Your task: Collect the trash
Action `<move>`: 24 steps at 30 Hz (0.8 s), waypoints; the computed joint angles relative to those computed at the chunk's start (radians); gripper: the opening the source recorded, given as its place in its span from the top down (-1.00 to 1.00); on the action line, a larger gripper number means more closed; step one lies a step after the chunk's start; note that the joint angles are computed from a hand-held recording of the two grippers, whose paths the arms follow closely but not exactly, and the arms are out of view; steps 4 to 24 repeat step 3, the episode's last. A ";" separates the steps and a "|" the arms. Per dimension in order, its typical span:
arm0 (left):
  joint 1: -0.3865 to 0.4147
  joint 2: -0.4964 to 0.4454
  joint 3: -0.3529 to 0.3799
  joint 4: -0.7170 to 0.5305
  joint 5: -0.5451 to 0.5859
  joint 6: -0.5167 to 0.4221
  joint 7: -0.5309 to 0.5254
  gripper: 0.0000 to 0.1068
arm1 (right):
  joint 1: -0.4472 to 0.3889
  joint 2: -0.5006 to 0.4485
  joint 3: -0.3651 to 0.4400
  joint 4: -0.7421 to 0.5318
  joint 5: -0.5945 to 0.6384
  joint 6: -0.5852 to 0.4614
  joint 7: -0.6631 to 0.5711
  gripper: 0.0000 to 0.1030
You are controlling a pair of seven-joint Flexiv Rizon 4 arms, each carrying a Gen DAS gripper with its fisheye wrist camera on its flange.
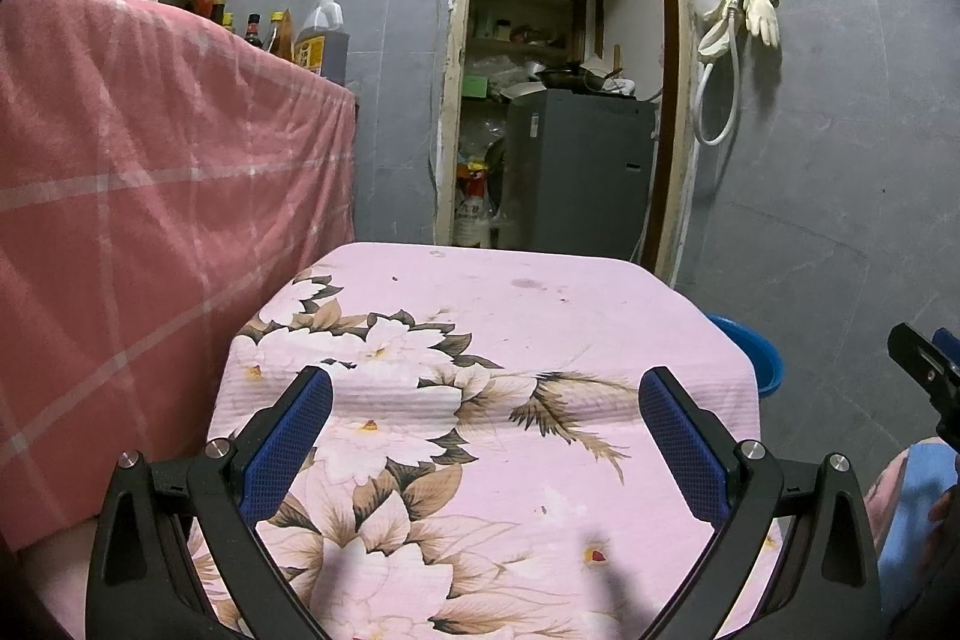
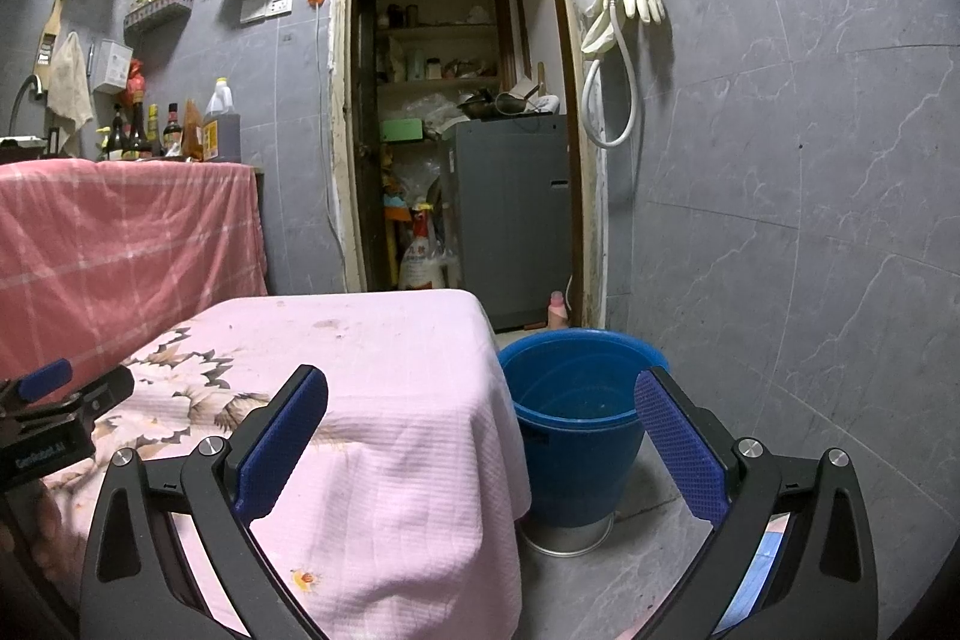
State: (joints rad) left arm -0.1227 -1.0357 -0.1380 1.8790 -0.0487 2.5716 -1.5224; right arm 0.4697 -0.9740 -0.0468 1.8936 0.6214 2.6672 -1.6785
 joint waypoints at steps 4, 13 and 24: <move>0.002 -0.003 0.001 -0.002 0.008 0.000 0.001 -0.88 | 0.000 0.002 0.001 0.000 0.001 -0.002 -0.001 -1.00; 0.002 -0.003 0.001 -0.002 0.008 0.000 0.001 -0.88 | 0.000 0.002 0.001 0.000 0.001 -0.002 -0.001 -1.00; 0.002 -0.003 0.001 -0.002 0.008 0.000 0.001 -0.88 | 0.000 0.002 0.001 0.000 0.001 -0.002 -0.001 -1.00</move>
